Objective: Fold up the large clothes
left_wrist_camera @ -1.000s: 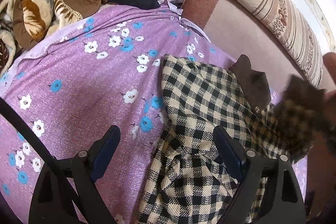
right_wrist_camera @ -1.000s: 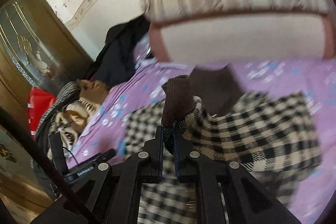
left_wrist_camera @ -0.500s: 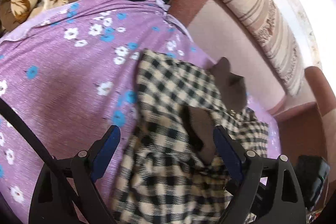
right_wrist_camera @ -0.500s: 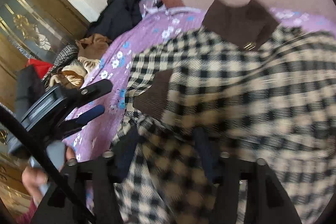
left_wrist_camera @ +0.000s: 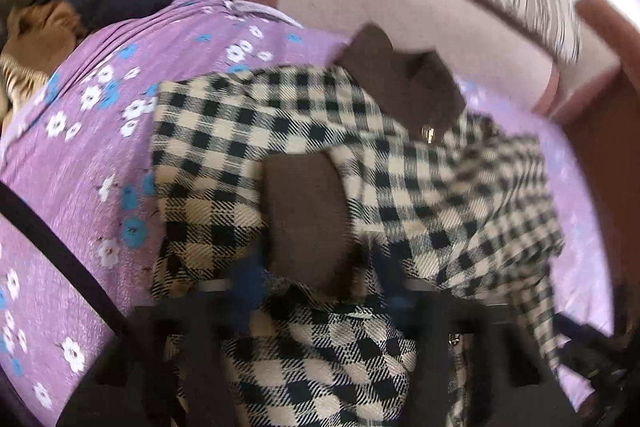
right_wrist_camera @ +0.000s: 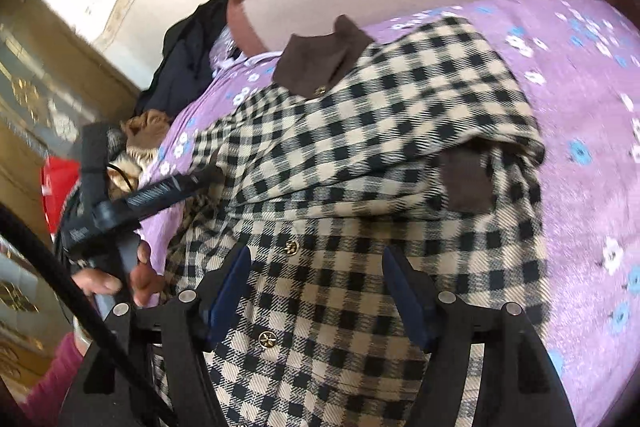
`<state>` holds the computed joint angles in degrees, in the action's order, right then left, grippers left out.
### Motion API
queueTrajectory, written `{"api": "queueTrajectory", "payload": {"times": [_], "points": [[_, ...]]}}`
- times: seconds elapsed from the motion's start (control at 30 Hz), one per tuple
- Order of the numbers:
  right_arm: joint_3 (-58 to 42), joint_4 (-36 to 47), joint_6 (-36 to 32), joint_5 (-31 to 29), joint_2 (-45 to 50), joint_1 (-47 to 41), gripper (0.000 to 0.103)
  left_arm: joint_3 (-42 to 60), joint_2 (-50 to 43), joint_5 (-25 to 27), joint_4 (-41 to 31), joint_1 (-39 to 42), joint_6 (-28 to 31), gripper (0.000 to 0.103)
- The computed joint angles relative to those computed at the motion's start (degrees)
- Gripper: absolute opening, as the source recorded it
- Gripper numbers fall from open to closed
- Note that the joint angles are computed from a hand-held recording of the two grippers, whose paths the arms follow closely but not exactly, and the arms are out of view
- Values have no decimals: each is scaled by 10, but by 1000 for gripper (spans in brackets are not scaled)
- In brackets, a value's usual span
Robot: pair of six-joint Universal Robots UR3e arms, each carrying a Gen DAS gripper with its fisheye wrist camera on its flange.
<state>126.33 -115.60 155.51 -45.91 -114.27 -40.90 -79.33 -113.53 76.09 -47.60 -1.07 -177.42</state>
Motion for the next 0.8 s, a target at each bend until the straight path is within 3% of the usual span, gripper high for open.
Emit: {"api": "queueTrajectory", "payload": {"times": [0.03,0.07,0.23,0.33,0.4,0.53,0.7,0.8], "points": [[-3,16,-8,7,-2,-13,73,7,-5,6,2,-6,4,13],[-4,34,-16,14,-7,-29,73,15,-9,2,-1,-8,9,10],[-14,65,-41,29,-30,-90,73,21,36,-50,-3,28,17,10],[-28,39,-20,10,-28,-117,76,29,63,-94,-31,70,16,10],[-33,-6,15,-26,-15,-123,77,14,77,-92,-28,94,21,10],[-72,-90,73,-118,75,-68,78,-17,65,-78,-25,113,20,10],[-97,-174,105,-160,153,6,78,-32,38,-40,3,95,18,10],[-112,-245,112,-207,216,70,67,-31,30,-27,10,91,18,11]]}}
